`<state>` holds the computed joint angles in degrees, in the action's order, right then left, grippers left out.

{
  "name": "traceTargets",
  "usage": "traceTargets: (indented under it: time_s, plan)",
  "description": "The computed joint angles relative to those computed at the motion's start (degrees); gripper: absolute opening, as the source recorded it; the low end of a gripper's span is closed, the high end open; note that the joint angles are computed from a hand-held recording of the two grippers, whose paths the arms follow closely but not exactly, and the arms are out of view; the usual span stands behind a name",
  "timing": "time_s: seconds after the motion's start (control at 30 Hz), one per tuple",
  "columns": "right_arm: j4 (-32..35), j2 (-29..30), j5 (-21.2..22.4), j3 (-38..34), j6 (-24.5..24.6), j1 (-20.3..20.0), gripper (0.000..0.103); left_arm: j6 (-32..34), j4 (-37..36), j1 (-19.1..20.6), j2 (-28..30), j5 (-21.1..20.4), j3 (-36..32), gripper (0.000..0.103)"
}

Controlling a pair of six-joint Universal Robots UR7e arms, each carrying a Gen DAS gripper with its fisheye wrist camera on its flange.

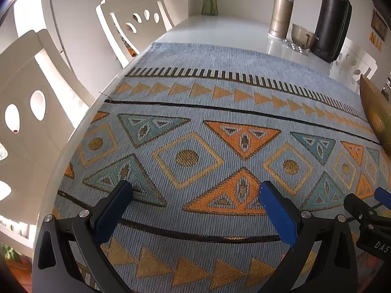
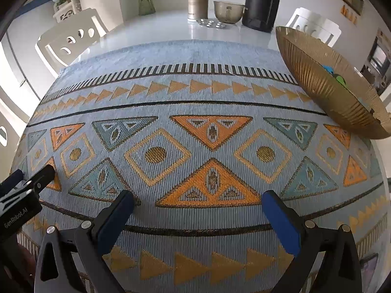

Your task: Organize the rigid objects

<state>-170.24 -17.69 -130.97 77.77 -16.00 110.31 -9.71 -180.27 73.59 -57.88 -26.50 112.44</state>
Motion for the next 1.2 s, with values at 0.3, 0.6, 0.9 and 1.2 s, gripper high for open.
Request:
traceTargets:
  time_s: [0.3, 0.6, 0.9, 1.2]
  plan:
    - [-2.52, 0.22, 0.34, 0.64, -1.06, -0.05, 0.103, 0.33, -0.35, 0.13, 0.0, -0.13, -0.01, 0.103]
    - [-2.76, -0.19, 1.21, 1.18, -2.3, -0.35, 0.103, 0.41, 0.03, 0.25, -0.25, -0.51, 0.18, 0.103]
    - [8.77, -0.49, -0.16, -2.42, 2.96, -0.01, 0.103, -13.39, 18.82, 0.38, -3.4, -1.42, -2.09, 0.103]
    - [18.26, -0.28, -1.04, -6.09, 7.36, 0.22, 0.103, -18.36, 27.51, 0.56, -4.58, -2.63, -3.7, 0.103]
